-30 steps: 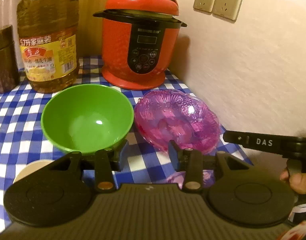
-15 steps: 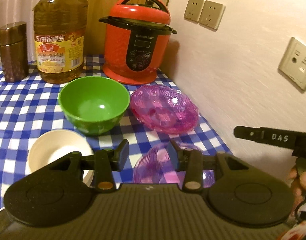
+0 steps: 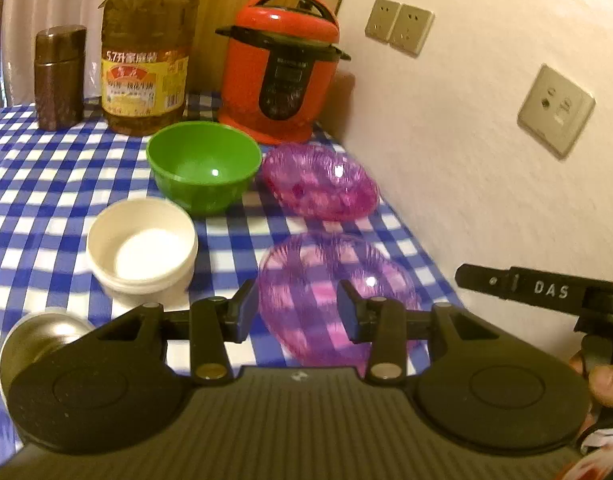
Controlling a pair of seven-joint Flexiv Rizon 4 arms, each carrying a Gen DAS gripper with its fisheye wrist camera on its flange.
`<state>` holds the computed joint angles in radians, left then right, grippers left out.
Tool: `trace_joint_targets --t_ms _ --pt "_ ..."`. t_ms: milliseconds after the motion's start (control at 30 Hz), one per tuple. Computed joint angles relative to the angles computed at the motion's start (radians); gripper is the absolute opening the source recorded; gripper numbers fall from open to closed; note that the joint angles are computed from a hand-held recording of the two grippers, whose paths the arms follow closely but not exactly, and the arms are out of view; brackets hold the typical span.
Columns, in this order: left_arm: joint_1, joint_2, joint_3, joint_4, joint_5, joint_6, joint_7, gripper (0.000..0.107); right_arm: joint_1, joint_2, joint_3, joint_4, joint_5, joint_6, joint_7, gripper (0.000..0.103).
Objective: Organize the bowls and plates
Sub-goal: 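Move both grippers back to the larger pink glass plate, then close the left gripper on the larger pink plate rim while the right gripper grips it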
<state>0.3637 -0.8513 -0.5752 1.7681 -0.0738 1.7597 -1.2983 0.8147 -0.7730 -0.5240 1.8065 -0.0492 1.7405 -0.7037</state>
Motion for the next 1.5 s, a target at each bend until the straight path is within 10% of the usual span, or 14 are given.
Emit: trace_joint_targets --t_ms 767,1500 --pt "-0.003 0.103 0.048 0.166 0.028 0.043 -0.221 0.039 0.073 0.082 0.008 0.163 0.087 0.044 -0.032 0.048" --pt "-0.071 -0.044 0.074 0.005 -0.011 0.035 -0.266 0.039 -0.062 0.004 0.128 0.061 0.117 0.078 -0.023 0.048"
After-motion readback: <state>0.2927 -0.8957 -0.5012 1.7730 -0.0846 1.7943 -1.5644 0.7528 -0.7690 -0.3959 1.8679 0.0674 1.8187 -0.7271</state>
